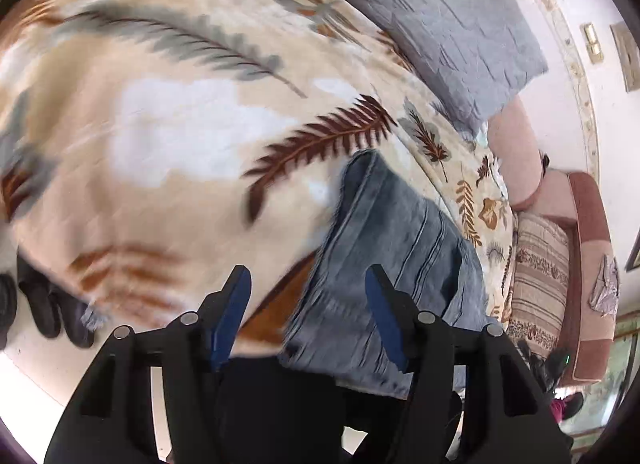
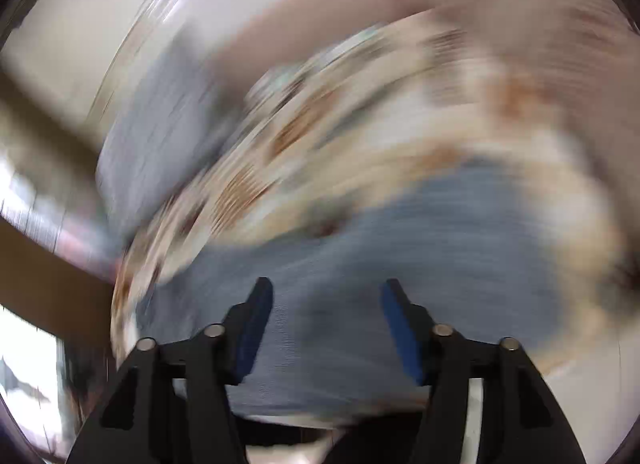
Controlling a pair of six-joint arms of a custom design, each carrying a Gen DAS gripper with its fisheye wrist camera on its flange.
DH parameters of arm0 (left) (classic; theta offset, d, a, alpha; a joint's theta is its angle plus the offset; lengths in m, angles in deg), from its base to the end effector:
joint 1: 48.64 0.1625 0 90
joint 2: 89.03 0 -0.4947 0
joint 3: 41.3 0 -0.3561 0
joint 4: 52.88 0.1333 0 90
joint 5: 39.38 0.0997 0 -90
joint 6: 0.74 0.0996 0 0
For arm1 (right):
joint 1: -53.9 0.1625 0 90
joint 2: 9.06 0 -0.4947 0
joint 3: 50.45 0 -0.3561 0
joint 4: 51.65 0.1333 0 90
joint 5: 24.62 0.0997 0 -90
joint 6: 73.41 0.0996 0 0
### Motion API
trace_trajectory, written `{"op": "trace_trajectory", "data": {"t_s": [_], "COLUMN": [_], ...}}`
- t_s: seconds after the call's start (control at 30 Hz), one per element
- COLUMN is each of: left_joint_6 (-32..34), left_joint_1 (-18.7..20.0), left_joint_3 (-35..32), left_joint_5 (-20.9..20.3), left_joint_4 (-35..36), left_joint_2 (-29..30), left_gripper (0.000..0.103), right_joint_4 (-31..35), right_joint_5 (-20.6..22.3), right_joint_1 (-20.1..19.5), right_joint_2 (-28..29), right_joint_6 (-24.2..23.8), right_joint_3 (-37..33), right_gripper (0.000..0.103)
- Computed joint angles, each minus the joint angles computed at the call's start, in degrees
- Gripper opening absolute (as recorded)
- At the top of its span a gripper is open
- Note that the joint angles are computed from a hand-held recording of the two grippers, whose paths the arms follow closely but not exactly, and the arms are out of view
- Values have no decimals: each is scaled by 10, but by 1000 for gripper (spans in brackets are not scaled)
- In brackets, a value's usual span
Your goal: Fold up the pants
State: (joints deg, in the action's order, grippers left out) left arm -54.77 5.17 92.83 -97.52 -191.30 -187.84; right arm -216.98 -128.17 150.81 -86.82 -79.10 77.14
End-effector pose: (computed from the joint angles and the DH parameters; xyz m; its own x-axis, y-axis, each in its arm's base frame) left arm -0.0455 -0.3769 0.3857 -0.9096 -0.3983 -0.1185 -0.2742 0.7894 -0.5492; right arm 0.1653 -0.4496 0.3294 -0.9617 -0.1056 0.2531 -0.2049 0.8899 -0.4074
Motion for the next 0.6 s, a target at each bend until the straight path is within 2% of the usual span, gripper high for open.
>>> {"op": "trace_trajectory", "data": {"t_s": [0.07, 0.17, 0.27, 0.3, 0.33, 0.37, 0.4, 0.43, 0.47, 0.53, 0.6], "left_joint_6": [36, 64, 89, 96, 99, 105, 111, 110, 102, 84, 65], "left_joint_1": [33, 58, 68, 55, 44, 31, 22, 17, 10, 16, 14], "left_joint_3": [-20, -41, -44, -42, -39, -33, -27, -28, -34, -54, -55], "left_joint_5": [-34, -70, -115, -108, -95, -84, -78, -64, -34, -15, -15], "left_joint_4": [-35, -55, -56, -49, -47, -50, -60, -60, -38, 9, 13], "left_joint_2": [43, 86, 100, 101, 99, 95, 93, 96, 106, 127, 121], "left_gripper": [58, 59, 57, 56, 52, 49, 47, 45, 44, 36, 36], "right_joint_4": [16, 44, 104, 118, 131, 124, 94, 74, 52, 60, 64], "right_joint_5": [-3, -16, -50, -89, -112, -128, -144, -142, -156, -198, -211], "right_joint_1": [34, 61, 77, 88, 99, 110, 121, 126, 128, 126, 122], "right_joint_2": [90, 192, 250, 270, 285, 293, 297, 298, 305, 323, 330], "right_joint_6": [-17, -21, -30, -42, -72, -102, -127, -140, -146, -143, -119], "right_joint_3": [-56, -140, -192, -205, -214, -215, -210, -207, -209, -222, -225], "right_gripper": [59, 59, 62, 56, 39, 6, 4, 3, 2, 2, 3]}}
